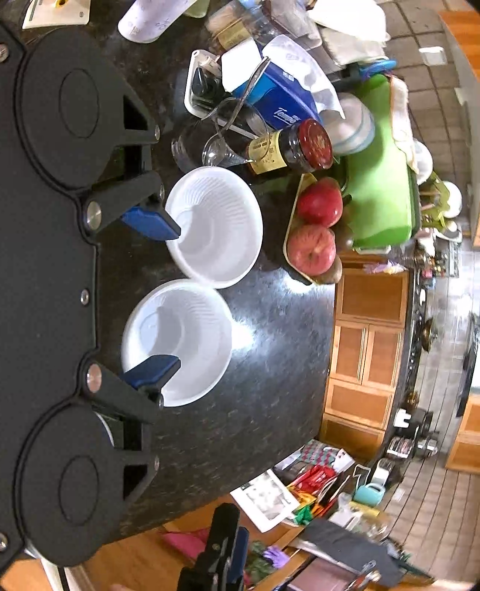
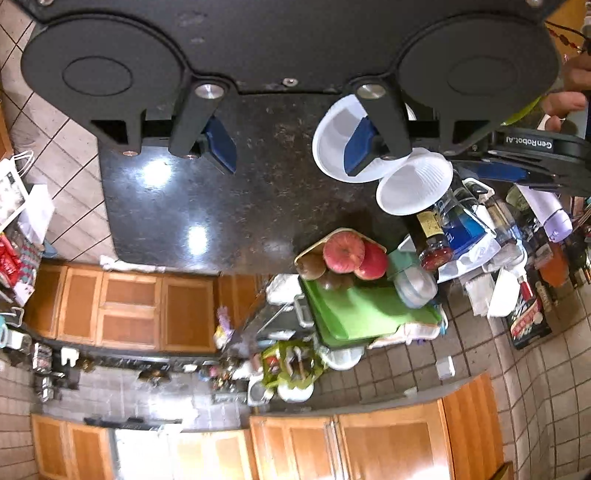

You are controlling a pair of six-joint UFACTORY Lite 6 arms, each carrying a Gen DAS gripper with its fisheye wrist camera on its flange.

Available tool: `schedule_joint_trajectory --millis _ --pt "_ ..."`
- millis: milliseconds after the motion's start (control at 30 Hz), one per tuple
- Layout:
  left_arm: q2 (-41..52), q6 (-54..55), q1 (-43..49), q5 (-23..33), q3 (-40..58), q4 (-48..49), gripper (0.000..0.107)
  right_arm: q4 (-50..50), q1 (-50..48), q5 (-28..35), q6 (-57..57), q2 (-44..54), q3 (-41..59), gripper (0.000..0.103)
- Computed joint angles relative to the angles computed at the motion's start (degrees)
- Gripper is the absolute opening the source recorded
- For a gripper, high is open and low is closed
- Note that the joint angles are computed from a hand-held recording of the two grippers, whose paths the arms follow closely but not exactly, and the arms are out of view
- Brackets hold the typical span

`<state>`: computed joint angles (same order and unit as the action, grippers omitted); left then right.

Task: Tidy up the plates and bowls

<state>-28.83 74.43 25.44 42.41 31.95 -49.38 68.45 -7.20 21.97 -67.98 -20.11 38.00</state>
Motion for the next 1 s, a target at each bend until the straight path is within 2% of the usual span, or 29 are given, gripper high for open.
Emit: schedule_joint_trajectory --millis 100,233,367,500,767,1000 --pt "4.59 -1.76 -1.20 -0.33 2.92 0.12 0.070 -4.85 0.94 3.14 4.62 10.21 8.62 0.068" --pt "9.06 -6.96 -4.23 -2.00 5.37 2.10 0.069 -8.52 4.75 1.94 7.14 21.01 16.58 0.067" --pt "10.95 -12.16 -7.33 -4.94 5.35 4.57 0.068 -13.24 7.00 3.80 11.41 31.73 24.72 0.055" --pt "13.41 -15.19 -9.52 -7.28 5.51 5.92 0.066 -15.34 8.71 3.22 13.59 39.99 30.46 0.054" --pt "14.39 -21.23 -14.46 -14.09 4.14 9.62 0.063 -12.05 9.20 2.63 9.67 45.13 32.67 0.051" --pt "17.93 -26.20 -17.18 -16.57 5.13 13.31 0.057 -10.38 9.11 2.12 6.44 45.10 31.42 0.045"
